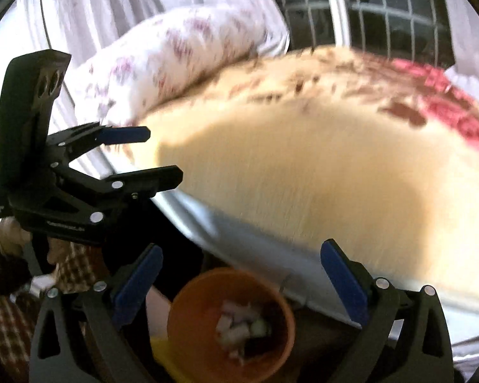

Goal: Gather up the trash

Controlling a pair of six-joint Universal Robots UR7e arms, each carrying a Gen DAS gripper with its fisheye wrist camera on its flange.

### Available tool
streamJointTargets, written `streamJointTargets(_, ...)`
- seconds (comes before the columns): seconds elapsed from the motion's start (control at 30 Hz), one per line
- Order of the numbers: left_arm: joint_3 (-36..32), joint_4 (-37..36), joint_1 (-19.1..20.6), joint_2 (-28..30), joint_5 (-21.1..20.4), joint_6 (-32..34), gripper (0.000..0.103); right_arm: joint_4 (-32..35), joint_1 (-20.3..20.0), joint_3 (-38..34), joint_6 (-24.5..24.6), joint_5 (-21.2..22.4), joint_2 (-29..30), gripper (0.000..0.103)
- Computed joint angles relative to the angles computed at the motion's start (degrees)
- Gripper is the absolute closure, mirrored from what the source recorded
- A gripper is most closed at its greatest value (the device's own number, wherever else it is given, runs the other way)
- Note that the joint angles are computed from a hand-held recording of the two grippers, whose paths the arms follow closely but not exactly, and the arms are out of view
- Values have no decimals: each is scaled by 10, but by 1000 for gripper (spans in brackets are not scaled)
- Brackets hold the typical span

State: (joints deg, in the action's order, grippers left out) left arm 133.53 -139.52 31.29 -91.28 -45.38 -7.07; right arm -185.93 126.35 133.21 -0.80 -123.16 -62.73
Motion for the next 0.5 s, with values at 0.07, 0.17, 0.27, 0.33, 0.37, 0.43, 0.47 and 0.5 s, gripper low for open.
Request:
streamJointTargets(0.07, -19, -17, -2, 17, 12, -3, 12, -10, 2, -18, -13, -10, 3, 5)
streamJointTargets(0.17, -42, -53, -7, 41, 27, -11, 12, -13, 5, -40, -32, -29, 0, 5)
streamJointTargets(0.27, -58, -84, -8, 53, 33, -18, 12, -31, 10, -57, -57, -52, -1, 5)
streamJointTargets(0.33, -69, -97, -9, 60, 40, -22, 12, -47, 12, -64, -71, -67, -4, 5)
streamJointTargets(0.37, -73, -100, -8, 61, 42, -23, 12, -54, 13, -66, -75, -72, -6, 5)
streamJointTargets(0.43, -83, -101, -7, 66, 45, -23, 12, -77, 9, -61, -75, -74, -15, 5)
streamJointTargets(0.47, -85, -102, -7, 66, 50, -23, 12, -80, 7, -58, -71, -73, -20, 5)
streamJointTargets(0.5, -87, -102, -7, 68, 55, -24, 12, -86, 4, -54, -66, -73, -25, 5)
